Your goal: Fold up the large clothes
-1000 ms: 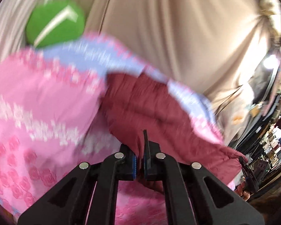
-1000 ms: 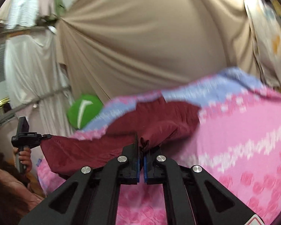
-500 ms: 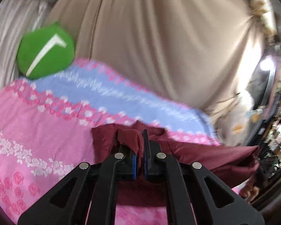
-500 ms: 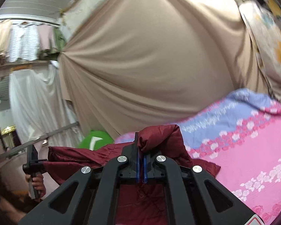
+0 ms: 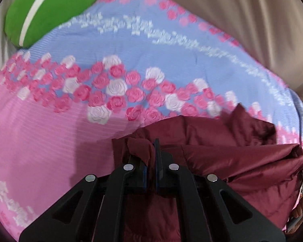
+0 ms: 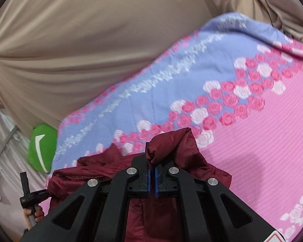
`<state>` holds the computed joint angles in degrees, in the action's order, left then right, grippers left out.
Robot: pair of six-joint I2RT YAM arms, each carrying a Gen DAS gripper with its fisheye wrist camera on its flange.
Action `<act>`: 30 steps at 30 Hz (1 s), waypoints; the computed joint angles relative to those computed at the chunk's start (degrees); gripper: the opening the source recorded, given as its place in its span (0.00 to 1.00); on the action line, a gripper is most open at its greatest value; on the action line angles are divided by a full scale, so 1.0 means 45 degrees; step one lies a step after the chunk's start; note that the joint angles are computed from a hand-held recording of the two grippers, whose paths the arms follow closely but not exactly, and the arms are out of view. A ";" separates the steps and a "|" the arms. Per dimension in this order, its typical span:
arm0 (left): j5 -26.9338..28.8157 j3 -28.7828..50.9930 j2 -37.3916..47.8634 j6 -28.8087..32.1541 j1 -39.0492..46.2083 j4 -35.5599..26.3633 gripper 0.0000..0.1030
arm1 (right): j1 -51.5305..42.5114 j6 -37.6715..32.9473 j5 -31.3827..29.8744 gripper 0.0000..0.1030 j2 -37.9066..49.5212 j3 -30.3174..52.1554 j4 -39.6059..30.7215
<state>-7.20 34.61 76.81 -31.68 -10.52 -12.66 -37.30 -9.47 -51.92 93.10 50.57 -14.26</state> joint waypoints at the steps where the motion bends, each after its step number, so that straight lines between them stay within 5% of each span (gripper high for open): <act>1: -0.0041 0.0009 0.0525 -0.0051 -0.0027 0.0449 0.04 | 0.0237 0.0241 0.0420 0.02 0.0331 -0.0011 0.0395; 6: -0.0610 0.0038 0.2054 -0.0023 -0.0356 0.2018 0.06 | 0.0899 0.0687 0.1815 0.03 0.1695 0.0014 0.1282; 11: -0.1973 -0.0499 0.2017 -0.0091 -0.1134 0.3101 0.07 | 0.0442 0.0676 0.0957 0.07 0.2397 0.0485 0.0783; 14: -0.1880 -0.1194 0.0339 -0.0288 -0.0966 0.2837 0.16 | -0.0226 0.0610 0.0596 0.24 0.0976 -0.0208 0.0768; 16: -0.2071 -0.1895 -0.1830 -0.0498 -0.0860 0.2327 0.40 | -0.1047 0.0763 0.0085 0.48 -0.0514 -0.0993 0.1127; 18: -0.3001 -0.2048 -0.3797 -0.0876 -0.1137 0.1070 0.63 | -0.1673 0.0853 -0.0310 0.48 -0.2098 -0.1752 0.1402; 20: -0.5263 -0.1554 -0.5288 -0.1616 -0.2504 -0.0910 0.65 | -0.1988 -0.0520 -0.1141 0.46 -0.3558 -0.1920 -0.0137; 23: -0.6109 -0.0311 -0.5395 -0.1843 -0.4809 -0.2841 0.65 | -0.1016 -0.3128 -0.1446 0.31 -0.5912 -0.2569 -0.2946; 27: -0.5117 0.0435 -0.3066 -0.2242 -0.7392 -0.2658 0.65 | 0.3385 -0.3606 0.0366 0.08 -0.9289 -0.4918 -0.4046; 30: -0.4786 0.0447 -0.0803 -0.2600 -0.8578 -0.1680 0.64 | 0.6592 -0.2392 0.2460 0.06 -1.0772 -0.6539 -0.2951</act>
